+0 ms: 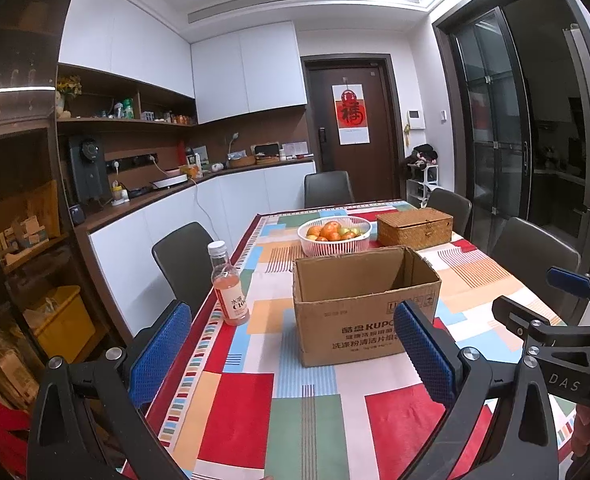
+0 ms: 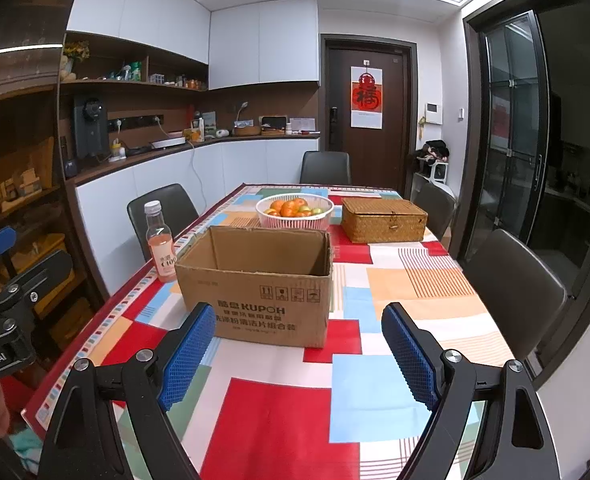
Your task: Organize snacks
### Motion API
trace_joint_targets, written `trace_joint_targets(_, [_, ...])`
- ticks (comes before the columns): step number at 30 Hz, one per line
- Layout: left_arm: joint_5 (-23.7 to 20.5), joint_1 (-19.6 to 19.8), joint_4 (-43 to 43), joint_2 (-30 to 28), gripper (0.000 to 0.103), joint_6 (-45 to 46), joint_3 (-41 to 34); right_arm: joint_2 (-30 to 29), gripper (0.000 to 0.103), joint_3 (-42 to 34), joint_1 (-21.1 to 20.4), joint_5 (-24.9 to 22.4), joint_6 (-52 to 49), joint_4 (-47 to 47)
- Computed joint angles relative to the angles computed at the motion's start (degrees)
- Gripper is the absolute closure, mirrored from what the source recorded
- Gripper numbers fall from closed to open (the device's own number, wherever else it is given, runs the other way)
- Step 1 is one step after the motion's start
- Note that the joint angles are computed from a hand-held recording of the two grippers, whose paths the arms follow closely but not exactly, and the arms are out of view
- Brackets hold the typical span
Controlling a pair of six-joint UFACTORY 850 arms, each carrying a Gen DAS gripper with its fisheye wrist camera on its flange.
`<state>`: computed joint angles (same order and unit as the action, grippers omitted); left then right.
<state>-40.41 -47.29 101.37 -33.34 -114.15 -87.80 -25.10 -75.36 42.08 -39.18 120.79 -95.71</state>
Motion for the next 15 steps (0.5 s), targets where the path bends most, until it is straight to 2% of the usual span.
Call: trace_joint_targets(15, [-0.4,0.1,-0.2,0.1,0.0,0.3,0.1,-0.1,0.017,-0.2,0.0,0.1,0.0,0.1])
